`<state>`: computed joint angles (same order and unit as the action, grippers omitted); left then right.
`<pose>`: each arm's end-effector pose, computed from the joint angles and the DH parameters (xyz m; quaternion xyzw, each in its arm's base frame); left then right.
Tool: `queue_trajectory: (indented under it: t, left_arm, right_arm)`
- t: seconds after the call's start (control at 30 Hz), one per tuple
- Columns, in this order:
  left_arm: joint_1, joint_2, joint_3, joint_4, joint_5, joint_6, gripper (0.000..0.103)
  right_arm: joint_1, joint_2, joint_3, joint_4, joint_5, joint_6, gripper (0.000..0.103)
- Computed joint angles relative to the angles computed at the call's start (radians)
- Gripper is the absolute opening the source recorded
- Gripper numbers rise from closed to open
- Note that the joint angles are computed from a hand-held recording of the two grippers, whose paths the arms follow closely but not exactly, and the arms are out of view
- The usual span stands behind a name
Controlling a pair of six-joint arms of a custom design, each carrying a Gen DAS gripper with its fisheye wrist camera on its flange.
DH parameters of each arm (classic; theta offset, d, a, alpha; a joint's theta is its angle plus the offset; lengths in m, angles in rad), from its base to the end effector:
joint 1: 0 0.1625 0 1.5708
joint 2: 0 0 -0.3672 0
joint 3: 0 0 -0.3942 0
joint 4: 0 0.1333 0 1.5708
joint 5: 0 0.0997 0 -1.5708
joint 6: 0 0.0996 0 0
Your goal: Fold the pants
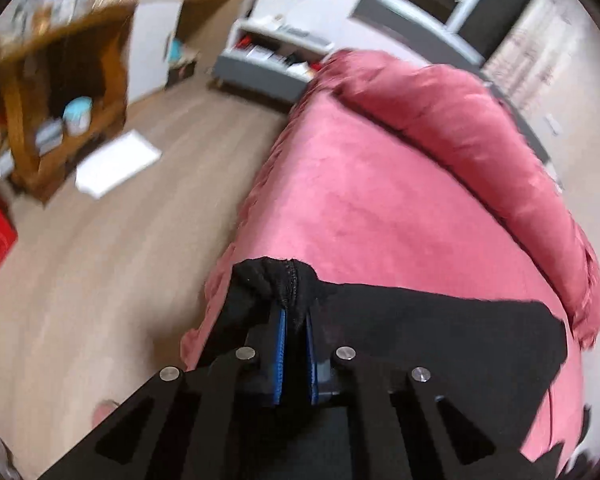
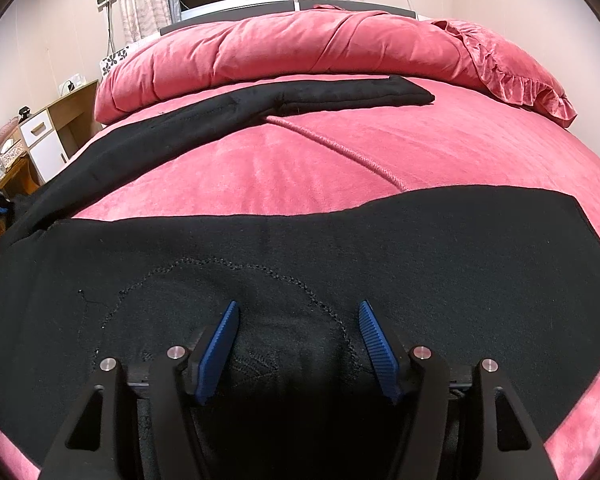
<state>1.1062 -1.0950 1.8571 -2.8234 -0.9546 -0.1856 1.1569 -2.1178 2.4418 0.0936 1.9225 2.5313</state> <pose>-0.0891 -0.6037 0.1920 0.0556 0.9257 -0.3132 0.2049 -0.0010 -0.2483 0.2216 -0.0140 -0.8308 0.3960 0.3909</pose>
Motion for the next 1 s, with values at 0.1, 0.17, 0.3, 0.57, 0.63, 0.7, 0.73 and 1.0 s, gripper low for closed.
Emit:
queue_trajectory:
  t: [0.1,0.17,0.3,0.57,0.63,0.7,0.73,1.0]
  left_arm:
    - [-0.062,-0.075,0.101,-0.077,0.002,0.051,0.008]
    - [-0.103,-0.144,0.182,-0.113,-0.02,0.055,0.008]
    - [-0.179,-0.294,0.339,-0.144,-0.058,0.017,0.008]
    - [-0.35,-0.612,0.638,-0.082,-0.045,-0.161,0.008]
    - [-0.391,-0.672,0.699,-0.046,-0.025,-0.21,0.008]
    - [-0.414,-0.711,0.737,-0.015,-0.019,-0.249,0.008]
    - [-0.429,-0.727,0.759,-0.005,-0.014,-0.271,0.008]
    - [-0.499,-0.848,0.857,0.101,-0.005,-0.405,0.008]
  right_arm:
    - [0.001,-0.001,0.0,0.001,0.0,0.001,0.064]
    - [0.009,0.005,-0.001,-0.003,0.011,0.001,0.064]
    - [0.061,0.045,-0.022,-0.012,0.087,0.012,0.064]
    - [0.222,0.181,-0.157,0.108,0.187,0.217,0.063]
    - [0.279,0.236,-0.201,0.133,0.179,0.259,0.063]
    - [0.323,0.304,-0.258,0.17,0.141,0.298,0.063]
    - [0.341,0.337,-0.286,0.183,0.126,0.314,0.064]
    - [0.395,0.674,-0.66,0.338,-0.058,0.624,0.078]
